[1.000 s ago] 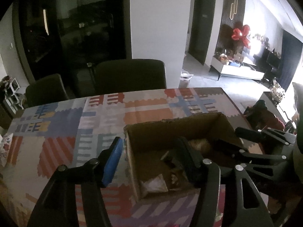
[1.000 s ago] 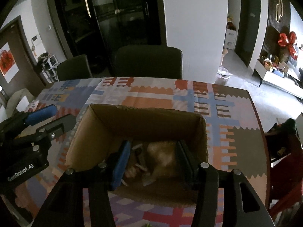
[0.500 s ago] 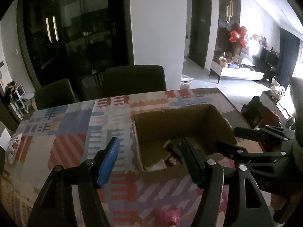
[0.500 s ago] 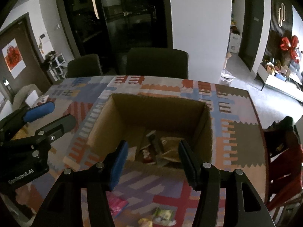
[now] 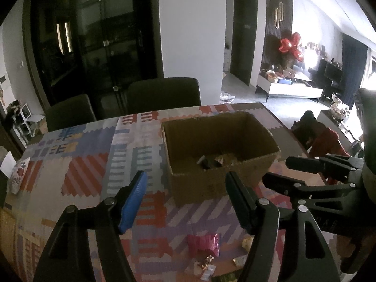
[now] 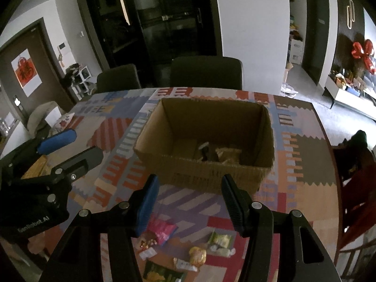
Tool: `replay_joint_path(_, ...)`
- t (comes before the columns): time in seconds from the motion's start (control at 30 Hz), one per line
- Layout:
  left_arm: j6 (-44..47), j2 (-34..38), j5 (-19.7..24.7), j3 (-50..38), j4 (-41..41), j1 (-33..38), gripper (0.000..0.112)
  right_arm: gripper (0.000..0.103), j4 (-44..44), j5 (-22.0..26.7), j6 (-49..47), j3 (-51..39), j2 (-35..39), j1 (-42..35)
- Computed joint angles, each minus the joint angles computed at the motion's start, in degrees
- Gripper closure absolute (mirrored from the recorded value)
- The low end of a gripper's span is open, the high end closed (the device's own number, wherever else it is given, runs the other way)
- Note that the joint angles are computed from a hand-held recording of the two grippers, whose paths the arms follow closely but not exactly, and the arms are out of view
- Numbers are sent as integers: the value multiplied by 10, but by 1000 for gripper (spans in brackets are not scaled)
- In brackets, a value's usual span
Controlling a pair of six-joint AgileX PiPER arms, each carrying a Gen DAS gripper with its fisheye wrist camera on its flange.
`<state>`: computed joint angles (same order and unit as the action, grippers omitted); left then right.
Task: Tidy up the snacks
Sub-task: 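Move both grippers back toward the remaining snacks on the table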
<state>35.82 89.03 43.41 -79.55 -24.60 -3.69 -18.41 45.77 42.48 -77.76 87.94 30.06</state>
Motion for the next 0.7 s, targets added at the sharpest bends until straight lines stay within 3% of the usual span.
replay_joint_path(0.2,51,-46,-28,76,-34,9,44,47,-40,-14,63,60,-35,35)
replay_joint_path(0.7,189,-127,-77,264,-102,43,44,47,-44,-35,133,169,-61,94)
